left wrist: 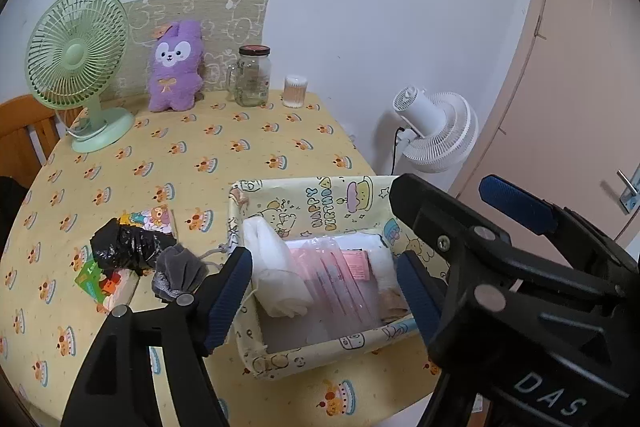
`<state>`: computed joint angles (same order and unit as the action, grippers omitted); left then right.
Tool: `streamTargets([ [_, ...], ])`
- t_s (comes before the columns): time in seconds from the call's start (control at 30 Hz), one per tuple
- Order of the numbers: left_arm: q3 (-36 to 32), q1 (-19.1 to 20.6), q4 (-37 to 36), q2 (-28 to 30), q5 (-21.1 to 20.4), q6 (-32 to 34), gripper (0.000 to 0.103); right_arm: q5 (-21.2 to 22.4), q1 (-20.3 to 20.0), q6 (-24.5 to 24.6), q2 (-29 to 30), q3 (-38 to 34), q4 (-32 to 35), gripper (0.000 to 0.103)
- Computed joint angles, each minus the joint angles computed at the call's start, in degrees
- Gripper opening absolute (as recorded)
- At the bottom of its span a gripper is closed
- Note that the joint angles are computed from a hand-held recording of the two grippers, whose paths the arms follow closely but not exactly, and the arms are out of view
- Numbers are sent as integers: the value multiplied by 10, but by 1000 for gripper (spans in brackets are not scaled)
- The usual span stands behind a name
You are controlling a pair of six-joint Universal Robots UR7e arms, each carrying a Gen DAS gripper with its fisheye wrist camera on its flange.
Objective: Organize soft objects
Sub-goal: 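Open both grippers to drop the straws and white packet into the box, then move both grippers back over the black wrapped item and green pack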
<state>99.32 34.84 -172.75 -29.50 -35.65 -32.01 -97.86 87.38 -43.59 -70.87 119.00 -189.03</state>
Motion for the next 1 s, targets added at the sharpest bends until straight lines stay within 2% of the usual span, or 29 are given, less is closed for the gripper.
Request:
streamTargets([
  [0.67, 63, -10, -61, -44, 12, -4, 81, -2, 42, -10, 1, 23, -32, 80],
  [1.0, 115, -11, -102, -77, 43, -11, 85, -2, 71, -18, 17, 29, -52, 80],
])
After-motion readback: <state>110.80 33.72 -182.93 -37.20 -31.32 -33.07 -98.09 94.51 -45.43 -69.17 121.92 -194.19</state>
